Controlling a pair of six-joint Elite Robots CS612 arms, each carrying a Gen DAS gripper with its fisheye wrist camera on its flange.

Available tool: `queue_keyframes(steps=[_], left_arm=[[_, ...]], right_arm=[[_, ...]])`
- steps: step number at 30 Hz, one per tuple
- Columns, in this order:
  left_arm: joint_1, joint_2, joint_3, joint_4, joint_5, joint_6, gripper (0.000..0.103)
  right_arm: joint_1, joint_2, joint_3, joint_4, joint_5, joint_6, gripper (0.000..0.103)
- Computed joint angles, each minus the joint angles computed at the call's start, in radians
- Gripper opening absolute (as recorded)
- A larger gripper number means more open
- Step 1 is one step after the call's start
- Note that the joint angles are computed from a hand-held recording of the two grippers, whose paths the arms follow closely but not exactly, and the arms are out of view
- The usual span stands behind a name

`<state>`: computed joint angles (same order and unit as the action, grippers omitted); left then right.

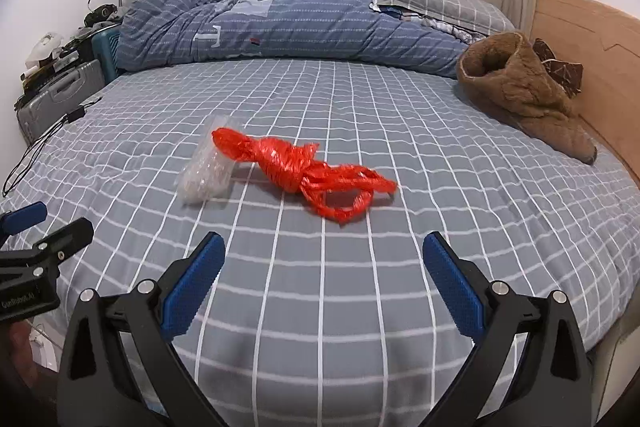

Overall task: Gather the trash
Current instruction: 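Move both tools back over the bed toward the bubble wrap and red bag, then grasp the red plastic bag with right tool while left tool grasps the bubble-wrap roll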

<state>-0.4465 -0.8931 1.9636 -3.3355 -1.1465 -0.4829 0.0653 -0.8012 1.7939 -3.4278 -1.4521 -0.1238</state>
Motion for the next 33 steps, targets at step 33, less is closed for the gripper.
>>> queue_keyframes(steps=[33], left_arm=[[0.11, 0.171, -0.308, 0.193, -0.096, 0.052, 0.097]], right_arm=[[0.041, 0.228, -0.432, 0.412, 0.035, -0.002, 0.071]])
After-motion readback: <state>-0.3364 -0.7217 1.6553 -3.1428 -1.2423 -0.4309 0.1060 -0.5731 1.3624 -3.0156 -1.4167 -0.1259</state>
